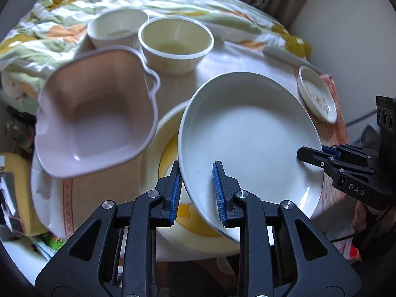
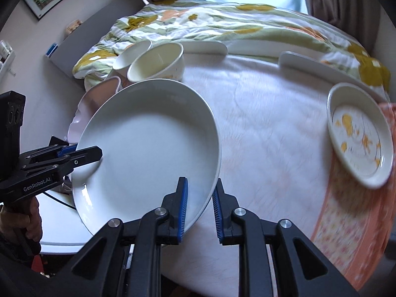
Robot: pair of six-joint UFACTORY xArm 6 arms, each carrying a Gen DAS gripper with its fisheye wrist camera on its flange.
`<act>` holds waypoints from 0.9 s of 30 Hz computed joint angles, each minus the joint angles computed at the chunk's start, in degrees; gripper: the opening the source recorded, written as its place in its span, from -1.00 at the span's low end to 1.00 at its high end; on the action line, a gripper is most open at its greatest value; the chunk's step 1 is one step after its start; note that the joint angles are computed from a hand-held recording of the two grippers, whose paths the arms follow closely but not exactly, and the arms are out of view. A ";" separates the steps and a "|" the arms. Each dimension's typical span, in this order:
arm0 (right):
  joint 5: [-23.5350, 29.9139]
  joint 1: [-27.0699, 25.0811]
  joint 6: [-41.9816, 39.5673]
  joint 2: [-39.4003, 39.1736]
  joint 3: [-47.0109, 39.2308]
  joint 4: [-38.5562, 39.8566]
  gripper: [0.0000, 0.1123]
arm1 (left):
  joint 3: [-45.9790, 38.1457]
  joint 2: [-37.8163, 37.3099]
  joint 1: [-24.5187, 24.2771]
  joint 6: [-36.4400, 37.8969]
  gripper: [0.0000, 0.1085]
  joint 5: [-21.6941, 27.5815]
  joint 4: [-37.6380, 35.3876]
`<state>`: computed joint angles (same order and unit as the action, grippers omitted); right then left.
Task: Organize plates and bowls
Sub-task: 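Carry the white plate with both grippers and lower it onto the yellow plate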
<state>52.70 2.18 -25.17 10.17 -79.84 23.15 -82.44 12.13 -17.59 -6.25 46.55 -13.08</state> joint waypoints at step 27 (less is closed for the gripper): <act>-7.95 3.66 9.03 -4.20 8.79 -9.07 -0.68 | 0.86 3.84 -0.50 5.28 -0.59 -0.35 1.05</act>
<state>44.76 5.85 -16.14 5.97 -71.04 14.08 -81.59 15.97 -18.10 -0.97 46.20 -12.03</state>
